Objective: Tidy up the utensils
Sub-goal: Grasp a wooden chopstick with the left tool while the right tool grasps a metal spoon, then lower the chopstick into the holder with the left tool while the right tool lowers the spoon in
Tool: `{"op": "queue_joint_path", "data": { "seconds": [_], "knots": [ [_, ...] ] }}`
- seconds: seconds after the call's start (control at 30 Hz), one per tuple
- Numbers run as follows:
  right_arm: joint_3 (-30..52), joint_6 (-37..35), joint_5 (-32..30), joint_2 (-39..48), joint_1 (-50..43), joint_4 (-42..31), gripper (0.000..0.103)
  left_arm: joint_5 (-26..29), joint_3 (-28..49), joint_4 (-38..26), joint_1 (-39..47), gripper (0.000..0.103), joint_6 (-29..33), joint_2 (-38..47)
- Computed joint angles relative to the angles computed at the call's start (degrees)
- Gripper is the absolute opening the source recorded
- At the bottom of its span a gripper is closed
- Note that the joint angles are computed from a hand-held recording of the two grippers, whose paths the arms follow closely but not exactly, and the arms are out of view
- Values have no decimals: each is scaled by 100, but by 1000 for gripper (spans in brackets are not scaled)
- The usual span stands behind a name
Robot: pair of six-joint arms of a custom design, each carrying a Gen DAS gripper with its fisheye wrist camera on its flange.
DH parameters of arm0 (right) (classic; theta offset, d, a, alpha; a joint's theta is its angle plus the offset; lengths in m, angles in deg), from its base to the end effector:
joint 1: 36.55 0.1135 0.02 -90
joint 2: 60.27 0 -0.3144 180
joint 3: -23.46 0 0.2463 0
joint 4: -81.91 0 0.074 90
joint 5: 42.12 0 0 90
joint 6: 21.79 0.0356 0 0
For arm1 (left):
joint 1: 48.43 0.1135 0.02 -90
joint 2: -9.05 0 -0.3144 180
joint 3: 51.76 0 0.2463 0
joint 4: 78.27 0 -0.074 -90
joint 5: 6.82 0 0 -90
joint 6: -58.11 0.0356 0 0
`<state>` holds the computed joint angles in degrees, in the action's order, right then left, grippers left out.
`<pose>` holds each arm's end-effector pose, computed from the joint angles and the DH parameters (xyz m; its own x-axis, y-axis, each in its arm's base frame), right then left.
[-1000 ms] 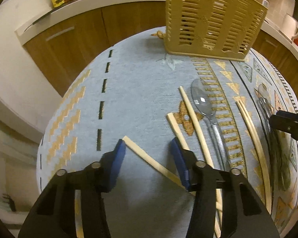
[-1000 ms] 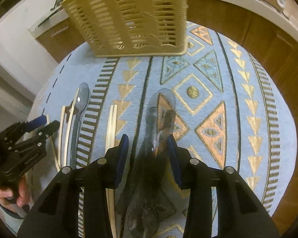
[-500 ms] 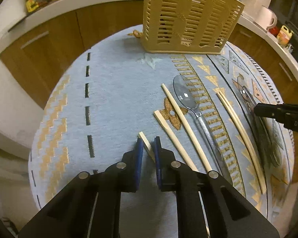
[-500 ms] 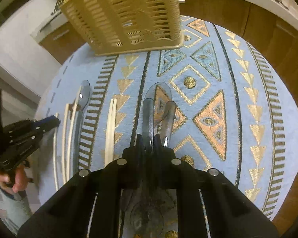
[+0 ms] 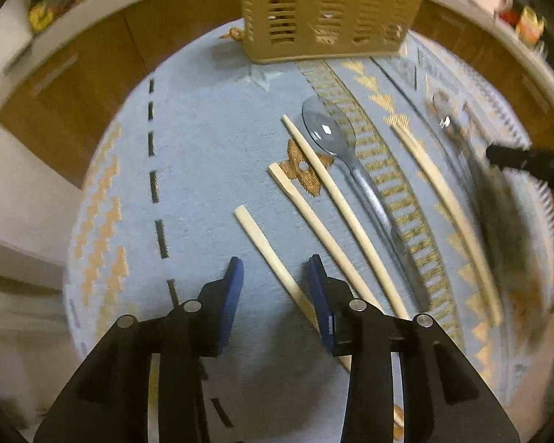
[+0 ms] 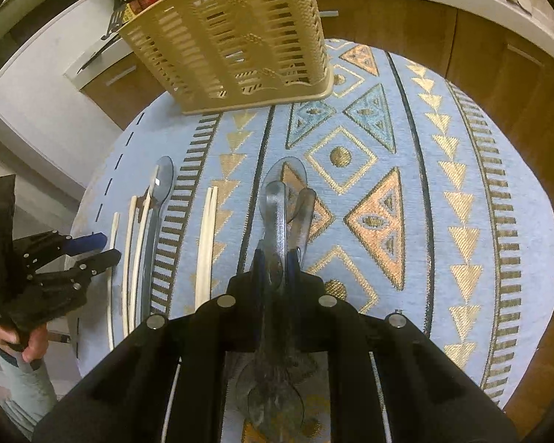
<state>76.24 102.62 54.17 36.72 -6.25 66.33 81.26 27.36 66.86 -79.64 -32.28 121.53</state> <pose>0.2522 0.1429 0.1593 -0.8721 0.1410 -0.4686 0.0472 0.9774 0.2062 0.3312 -0.1993 0.1668 -0.7977 0.4753 -0.3711 0.5018 0.8645 0.0286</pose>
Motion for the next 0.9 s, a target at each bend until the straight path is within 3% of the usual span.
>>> {"op": "queue_joint_path", "data": {
  "seconds": [0.03, 0.13, 0.4, 0.53, 0.7, 0.9],
  "knots": [
    [1, 2, 34, -3, 36, 17, 10, -17, -19, 4, -65, 12, 27, -15],
    [-98, 20, 59, -163, 156, 130, 10, -260, -190, 264, -223, 4, 4, -83],
    [-678, 70, 368, -1399, 614, 460, 10, 1121, -1108, 1820, 330, 4, -322, -972],
    [-696, 17, 753, -1980, 857, 433, 10, 1321, -1332, 2467, 401, 4, -439, -1418],
    [-297, -282, 1328, -2245, 1040, 339, 10, 1173, -1226, 3404, 246, 4, -891, -1613],
    [340, -747, 1572, -2052, 827, 432, 10, 761, -869, 4161, 51, 4, -1089, -1782]
  ]
}}
